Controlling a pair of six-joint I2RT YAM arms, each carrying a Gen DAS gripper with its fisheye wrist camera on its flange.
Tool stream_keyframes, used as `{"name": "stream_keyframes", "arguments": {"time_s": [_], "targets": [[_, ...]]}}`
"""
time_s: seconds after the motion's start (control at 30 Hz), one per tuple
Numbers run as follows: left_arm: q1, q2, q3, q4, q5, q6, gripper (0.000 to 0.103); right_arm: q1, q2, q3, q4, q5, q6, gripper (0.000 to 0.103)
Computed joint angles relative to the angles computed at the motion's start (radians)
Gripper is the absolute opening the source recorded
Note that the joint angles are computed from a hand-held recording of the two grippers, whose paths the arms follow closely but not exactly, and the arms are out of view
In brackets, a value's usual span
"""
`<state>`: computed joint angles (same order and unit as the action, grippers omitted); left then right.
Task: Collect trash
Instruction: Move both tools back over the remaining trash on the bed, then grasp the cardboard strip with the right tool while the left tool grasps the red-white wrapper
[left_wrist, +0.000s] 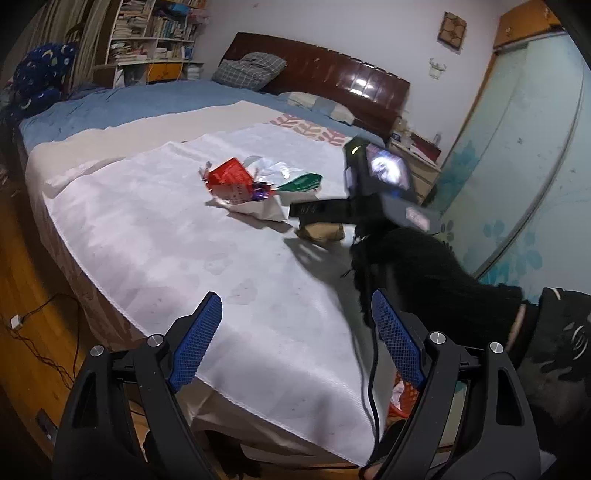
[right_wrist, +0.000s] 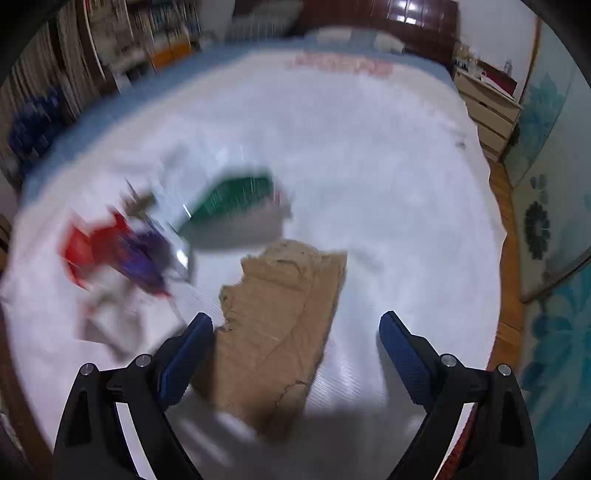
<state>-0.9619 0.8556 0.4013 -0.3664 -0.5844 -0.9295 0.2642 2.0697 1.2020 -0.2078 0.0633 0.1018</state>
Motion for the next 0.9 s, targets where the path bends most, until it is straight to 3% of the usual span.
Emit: {"name": "stream_keyframes", "arguments": {"time_s": [0.1, 0.2, 0.23, 0.47, 0.7, 0.8, 0.9], "targets": [[0.037, -0.035, -0.013, -0.01, 0.023, 0.022, 0.083, 0.008, 0.013, -0.028, 0.066, -0.003, 0.04, 0.083], [0.073, -0.064, -0.023, -0.013, 0.04, 0.046, 0.083, 0.026, -0.034, -0.105, 0.156, 0.009, -0.004, 0.034], [0.092, -0.067, -0.025, -0.008, 0.053, 0.057, 0.083, 0.023, -0.051, -0.126, 0.17, 0.005, -0.016, 0.026], [0.212, 0.008, -0.036, 0.114, 0.153, 0.099, 0.083, -0.084, -0.15, -0.228, 0.195, -0.193, -0.086, 0.009], [0.211, 0.064, -0.008, 0.121, 0.125, 0.108, 0.083, -0.219, -0.414, -0.467, 0.255, -0.424, -0.191, 0.008], [0.251, 0.107, 0.013, 0.143, 0.132, 0.139, 0.084, -0.34, -0.587, -0.585, 0.197, -0.571, -0.282, 0.008], [0.331, 0.187, 0.022, 0.235, 0.17, 0.189, 0.087, -0.531, -0.755, -0.676, 0.039, -0.742, -0.426, 0.008]]}}
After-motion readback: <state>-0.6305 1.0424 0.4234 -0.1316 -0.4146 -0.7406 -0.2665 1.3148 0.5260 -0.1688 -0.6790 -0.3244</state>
